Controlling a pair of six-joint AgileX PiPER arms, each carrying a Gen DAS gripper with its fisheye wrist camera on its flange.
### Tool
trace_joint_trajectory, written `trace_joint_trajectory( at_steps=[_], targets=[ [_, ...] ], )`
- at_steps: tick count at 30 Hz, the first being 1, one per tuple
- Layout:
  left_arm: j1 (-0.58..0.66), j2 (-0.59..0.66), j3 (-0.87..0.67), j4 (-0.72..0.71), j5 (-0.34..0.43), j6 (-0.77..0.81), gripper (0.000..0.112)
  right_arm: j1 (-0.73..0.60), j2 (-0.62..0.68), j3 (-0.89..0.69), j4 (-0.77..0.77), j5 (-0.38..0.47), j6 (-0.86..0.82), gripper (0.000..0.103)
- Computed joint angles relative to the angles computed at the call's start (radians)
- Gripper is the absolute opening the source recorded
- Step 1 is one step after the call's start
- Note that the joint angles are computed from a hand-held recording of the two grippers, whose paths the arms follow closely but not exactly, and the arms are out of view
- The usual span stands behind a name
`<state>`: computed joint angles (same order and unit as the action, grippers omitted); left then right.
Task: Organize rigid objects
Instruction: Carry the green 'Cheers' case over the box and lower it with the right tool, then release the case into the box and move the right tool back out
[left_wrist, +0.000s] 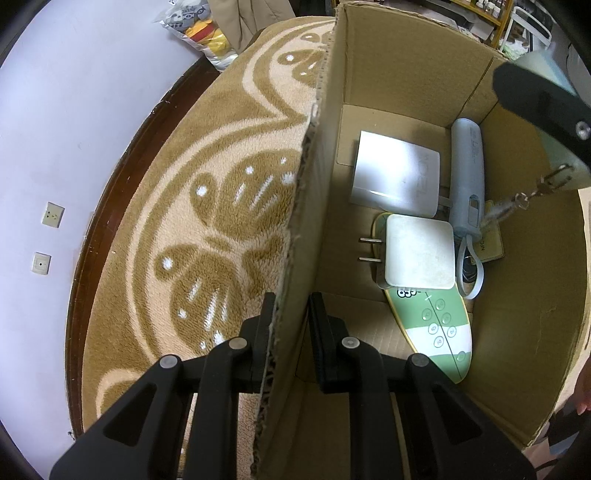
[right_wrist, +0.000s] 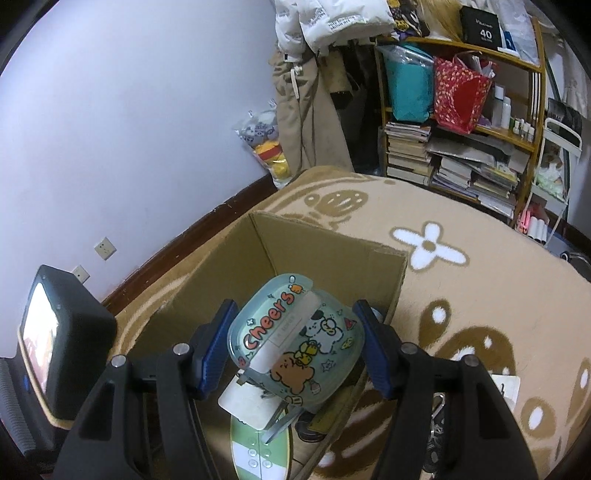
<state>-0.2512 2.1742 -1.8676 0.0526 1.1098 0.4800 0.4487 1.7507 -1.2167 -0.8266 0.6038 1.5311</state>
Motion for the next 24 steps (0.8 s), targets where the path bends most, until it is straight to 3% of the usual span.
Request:
trace_joint_trajectory(
  at_steps=[15,21,24],
  targets=[
    [-0.001,-0.003,0.006,0.003,-0.005,-0.002,0.017,0.008,-0.016,-0.006,-0.034,0.022,0.035,0.068],
    [0.000,-0.002,0.005,-0.002,-0.004,0.000,0.017,0.014,-0.049,0.011,-0.023,0.033,0.042,0.074],
    [0.001,-0.001,0.003,-0.003,-0.002,0.001,0.017,0.020,-0.077,0.035,-0.033,0.034,0.071,0.083]
  ],
)
